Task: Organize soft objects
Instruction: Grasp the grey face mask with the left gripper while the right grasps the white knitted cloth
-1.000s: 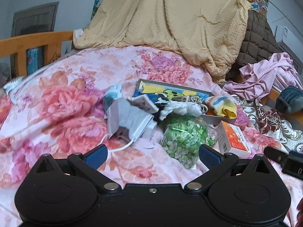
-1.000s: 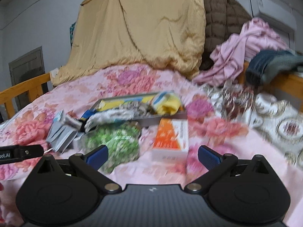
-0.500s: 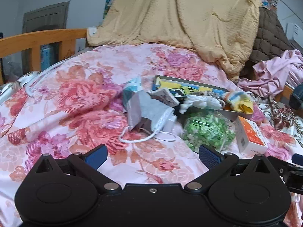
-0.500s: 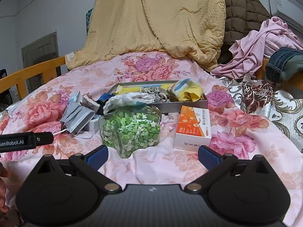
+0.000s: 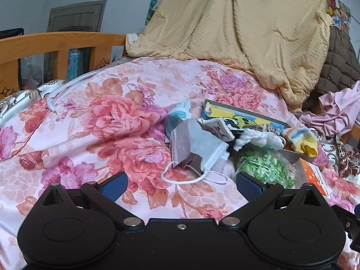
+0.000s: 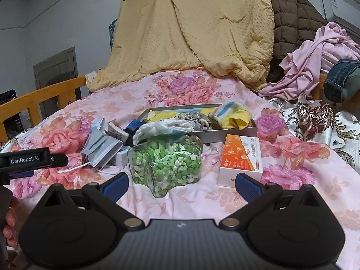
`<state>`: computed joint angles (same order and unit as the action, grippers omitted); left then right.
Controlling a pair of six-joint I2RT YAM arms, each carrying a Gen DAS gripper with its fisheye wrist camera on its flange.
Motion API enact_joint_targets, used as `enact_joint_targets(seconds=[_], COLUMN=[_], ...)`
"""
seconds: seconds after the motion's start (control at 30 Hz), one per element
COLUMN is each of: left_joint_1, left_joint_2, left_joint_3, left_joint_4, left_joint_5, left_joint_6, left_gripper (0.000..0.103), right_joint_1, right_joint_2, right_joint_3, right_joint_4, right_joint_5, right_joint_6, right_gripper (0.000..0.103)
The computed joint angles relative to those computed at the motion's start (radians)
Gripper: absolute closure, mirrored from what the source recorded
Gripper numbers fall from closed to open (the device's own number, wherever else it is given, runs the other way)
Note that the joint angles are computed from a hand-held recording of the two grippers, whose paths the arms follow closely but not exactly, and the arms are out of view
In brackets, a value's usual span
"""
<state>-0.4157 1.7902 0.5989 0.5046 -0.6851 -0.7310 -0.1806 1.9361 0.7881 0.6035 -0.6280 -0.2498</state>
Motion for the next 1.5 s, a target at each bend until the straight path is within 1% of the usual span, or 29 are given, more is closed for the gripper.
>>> enact_joint_targets(seconds=[0.13, 0.37, 0.57, 0.73, 0.83, 0.93, 1.03, 1.17, 1.27, 1.37, 1.5], left_joint_1=[0.014, 0.038, 0.105, 0.162, 0.189, 0.212, 0.225, 0.243, 0.261, 0.28, 0.308], left_joint_2=[-0.003, 0.021, 0.103, 0.159, 0.203, 0.244, 0.282, 0.337, 0.366, 0.386, 0.405], left_joint_3=[0.001, 0.007, 0.049, 0.084, 0.116, 0.161, 0.193, 0.22, 0.241, 0.254, 0.269], left_joint_4=[0.002, 0.055, 0.156, 0.212, 0.236, 0.234, 0.244, 0.287, 0.305, 0.32, 0.326], left_joint_5=[0.007, 0.02, 0.089, 0.16, 0.197, 0.246, 0.287, 0.337, 0.368, 0.396, 0.446], left_joint_6=[-0.006, 0.054, 0.163, 0.194, 0.209, 0.203, 0.214, 0.246, 0.245, 0.224, 0.169], left_gripper=[0.001, 0.001, 0.001, 0.001, 0.001, 0.001, 0.001, 0.001, 0.001, 0.001, 0.001], right_joint_1=[0.015, 0.053, 0.111, 0.139, 0.158, 0.174, 0.19, 0.216, 0.23, 0.245, 0.257], right_joint_2=[0.018, 0.057, 0.124, 0.175, 0.201, 0.236, 0.277, 0.344, 0.384, 0.425, 0.473], right_joint_3=[0.013, 0.043, 0.113, 0.178, 0.21, 0.276, 0.361, 0.487, 0.557, 0.631, 0.708], right_joint_4=[0.025, 0.066, 0.123, 0.121, 0.152, 0.165, 0.138, 0.074, 0.045, -0.001, -0.068], right_joint_5=[0.003, 0.034, 0.084, 0.104, 0.123, 0.125, 0.136, 0.159, 0.167, 0.174, 0.175], right_joint_6=[0.014, 0.026, 0.063, 0.066, 0.043, 0.042, 0.063, 0.078, 0.086, 0.085, 0.072], right_gripper=[0.0, 0.0, 0.0, 0.0, 0.0, 0.0, 0.0, 0.0, 0.0, 0.0, 0.0])
